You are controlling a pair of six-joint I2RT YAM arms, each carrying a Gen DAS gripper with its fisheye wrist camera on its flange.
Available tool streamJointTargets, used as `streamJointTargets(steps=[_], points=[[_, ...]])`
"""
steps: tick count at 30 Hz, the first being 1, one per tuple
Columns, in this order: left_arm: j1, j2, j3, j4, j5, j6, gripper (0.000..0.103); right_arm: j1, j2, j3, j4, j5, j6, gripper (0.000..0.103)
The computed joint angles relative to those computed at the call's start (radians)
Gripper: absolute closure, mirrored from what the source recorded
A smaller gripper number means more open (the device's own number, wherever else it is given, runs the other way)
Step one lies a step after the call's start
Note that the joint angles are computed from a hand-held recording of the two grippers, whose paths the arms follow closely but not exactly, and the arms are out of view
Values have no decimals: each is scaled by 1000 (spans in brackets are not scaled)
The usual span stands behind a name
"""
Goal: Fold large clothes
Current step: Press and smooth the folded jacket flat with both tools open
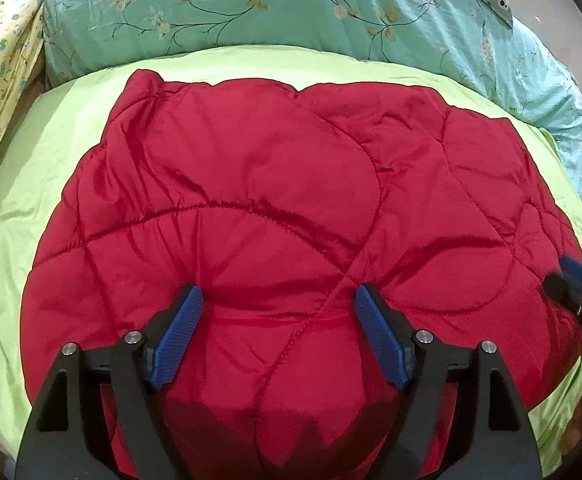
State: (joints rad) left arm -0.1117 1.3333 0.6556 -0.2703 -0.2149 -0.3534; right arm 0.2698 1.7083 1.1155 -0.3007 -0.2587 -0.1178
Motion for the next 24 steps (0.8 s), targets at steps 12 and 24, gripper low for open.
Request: streamJointTargets(steps=[12, 24], points=[[-79, -130, -35, -95, -70, -33, 23, 14, 54, -32, 64, 48, -8, 22], [-70, -91, -68, -22, -62, -14, 19, 45, -63, -93, 82, 86, 14, 22]])
